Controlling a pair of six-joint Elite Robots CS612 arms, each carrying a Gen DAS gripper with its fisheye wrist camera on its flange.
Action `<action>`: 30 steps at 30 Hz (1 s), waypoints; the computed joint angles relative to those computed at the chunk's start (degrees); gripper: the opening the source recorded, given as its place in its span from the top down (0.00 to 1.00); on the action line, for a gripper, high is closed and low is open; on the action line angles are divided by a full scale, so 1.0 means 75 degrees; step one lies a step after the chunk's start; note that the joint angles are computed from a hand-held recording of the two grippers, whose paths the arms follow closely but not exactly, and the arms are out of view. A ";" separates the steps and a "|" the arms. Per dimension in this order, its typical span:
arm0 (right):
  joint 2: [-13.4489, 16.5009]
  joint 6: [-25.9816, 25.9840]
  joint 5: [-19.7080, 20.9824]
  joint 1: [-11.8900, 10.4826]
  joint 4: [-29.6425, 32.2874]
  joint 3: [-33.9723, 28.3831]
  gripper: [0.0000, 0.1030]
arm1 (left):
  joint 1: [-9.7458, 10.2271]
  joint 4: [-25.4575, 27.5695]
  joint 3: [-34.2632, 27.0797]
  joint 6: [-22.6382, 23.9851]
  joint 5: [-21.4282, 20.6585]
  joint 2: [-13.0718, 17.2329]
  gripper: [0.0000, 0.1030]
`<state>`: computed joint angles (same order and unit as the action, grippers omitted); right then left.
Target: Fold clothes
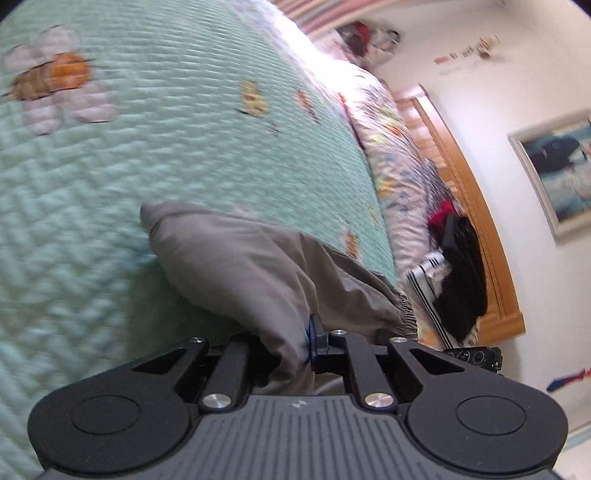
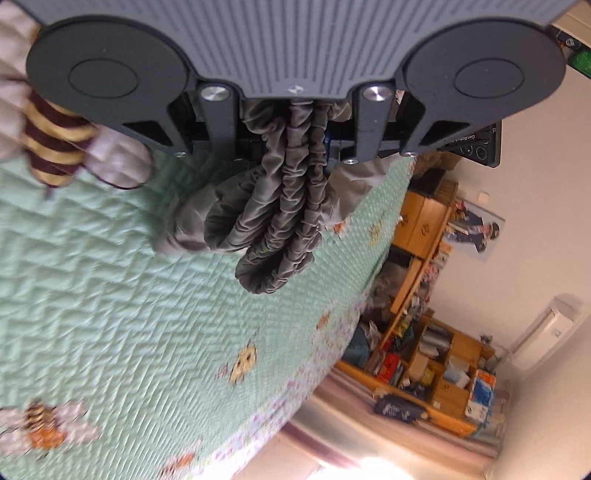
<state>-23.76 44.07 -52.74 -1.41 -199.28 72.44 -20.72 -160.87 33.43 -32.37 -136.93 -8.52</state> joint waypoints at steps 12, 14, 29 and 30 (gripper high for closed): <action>-0.2381 0.0851 -0.2863 -0.0884 -0.4109 0.5222 0.75 | -0.1574 0.1703 -0.0456 0.2238 -0.1592 -0.0137 0.88; -0.2725 0.0882 -0.3456 -0.1041 -0.4611 0.6061 0.75 | -0.1877 0.2111 -0.0490 0.2655 -0.1899 -0.0136 0.88; -0.1723 0.3117 -0.4950 -0.2204 -0.5309 0.8948 0.65 | -0.3631 0.5843 0.0529 0.6290 0.0603 -0.0481 0.74; -0.1537 0.3391 -0.4927 -0.2220 -0.5490 0.8963 0.60 | -0.3623 0.5729 0.0650 0.6315 0.0681 -0.0532 0.66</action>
